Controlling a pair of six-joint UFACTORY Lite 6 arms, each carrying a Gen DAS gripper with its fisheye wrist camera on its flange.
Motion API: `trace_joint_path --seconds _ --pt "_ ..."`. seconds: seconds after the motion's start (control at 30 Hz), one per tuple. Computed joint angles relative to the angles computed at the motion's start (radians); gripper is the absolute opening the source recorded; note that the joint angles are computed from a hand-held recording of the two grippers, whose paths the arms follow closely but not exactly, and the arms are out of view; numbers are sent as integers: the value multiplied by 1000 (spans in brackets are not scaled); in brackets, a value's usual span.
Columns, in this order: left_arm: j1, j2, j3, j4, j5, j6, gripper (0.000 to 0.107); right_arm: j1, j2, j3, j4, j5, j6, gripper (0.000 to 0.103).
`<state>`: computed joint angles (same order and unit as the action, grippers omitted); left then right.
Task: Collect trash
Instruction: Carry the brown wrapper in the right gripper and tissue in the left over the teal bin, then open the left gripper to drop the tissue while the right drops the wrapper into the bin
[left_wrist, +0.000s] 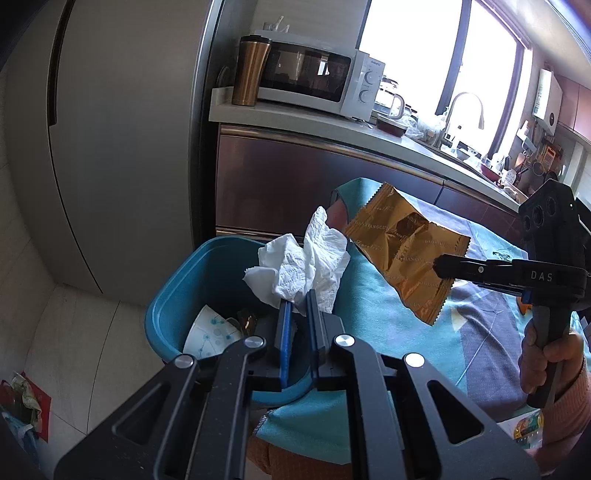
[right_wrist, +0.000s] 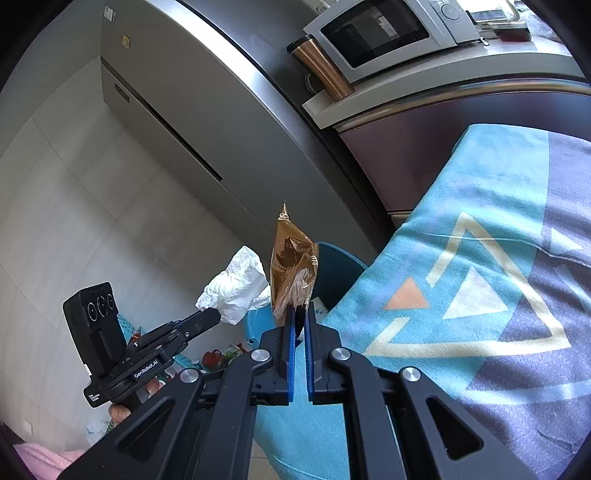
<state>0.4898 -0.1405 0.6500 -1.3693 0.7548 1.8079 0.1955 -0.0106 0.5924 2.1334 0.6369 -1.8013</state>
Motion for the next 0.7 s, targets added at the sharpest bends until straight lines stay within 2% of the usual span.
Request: trace_joint_path --seconds 0.7 --pt "12 228 54 -81 -85 112 9 150 270 288 42 -152 22 4"
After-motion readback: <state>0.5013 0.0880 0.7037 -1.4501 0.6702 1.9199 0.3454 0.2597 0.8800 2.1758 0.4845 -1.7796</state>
